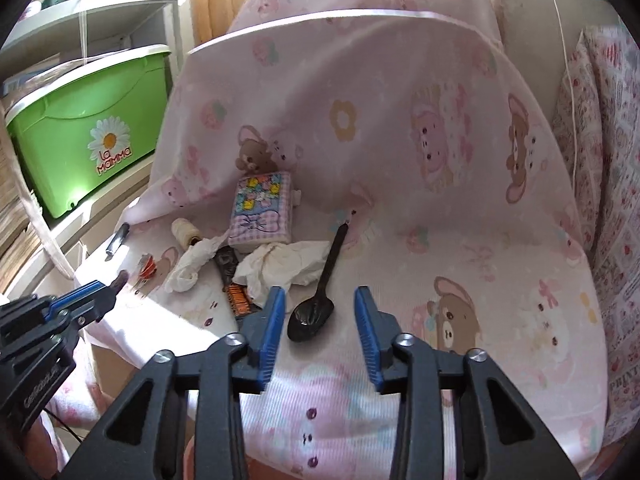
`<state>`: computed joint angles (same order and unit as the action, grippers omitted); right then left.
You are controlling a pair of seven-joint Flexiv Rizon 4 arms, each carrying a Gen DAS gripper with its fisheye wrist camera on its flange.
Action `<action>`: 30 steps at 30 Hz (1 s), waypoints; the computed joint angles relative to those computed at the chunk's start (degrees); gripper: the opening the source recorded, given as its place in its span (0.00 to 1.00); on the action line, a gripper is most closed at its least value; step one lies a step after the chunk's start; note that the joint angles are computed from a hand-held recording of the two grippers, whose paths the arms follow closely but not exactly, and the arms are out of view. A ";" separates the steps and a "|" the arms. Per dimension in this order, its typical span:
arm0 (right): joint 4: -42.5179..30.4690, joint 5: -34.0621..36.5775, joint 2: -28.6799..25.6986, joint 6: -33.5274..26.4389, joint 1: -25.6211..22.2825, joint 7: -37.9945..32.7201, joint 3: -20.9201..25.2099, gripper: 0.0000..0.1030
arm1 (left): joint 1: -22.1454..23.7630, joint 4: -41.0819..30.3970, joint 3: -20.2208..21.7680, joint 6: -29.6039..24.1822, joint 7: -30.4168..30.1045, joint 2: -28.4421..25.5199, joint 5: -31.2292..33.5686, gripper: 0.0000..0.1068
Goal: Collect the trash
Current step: 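Grasp the black spoon with the right tool while the left holds the hair tie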
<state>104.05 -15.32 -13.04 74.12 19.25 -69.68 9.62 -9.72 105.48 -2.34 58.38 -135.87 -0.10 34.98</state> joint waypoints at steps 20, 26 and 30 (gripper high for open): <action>-5.19 10.79 -2.35 -8.78 -0.81 -5.56 2.11 0.04 | 0.06 0.21 -0.22 -0.36 0.38 0.44 0.33 0.07; -4.92 14.07 -0.44 -11.73 -2.17 -6.12 2.61 0.03 | 0.23 0.48 -0.43 -0.65 0.10 1.13 0.76 0.07; -4.10 13.40 0.97 -14.06 -2.02 -5.83 2.10 0.03 | 0.33 0.30 -0.73 -1.02 0.03 1.29 1.54 0.07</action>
<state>99.95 -1.92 -12.07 60.05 17.23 -75.51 11.72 -9.39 105.78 -3.08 57.36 -135.84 1.20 36.53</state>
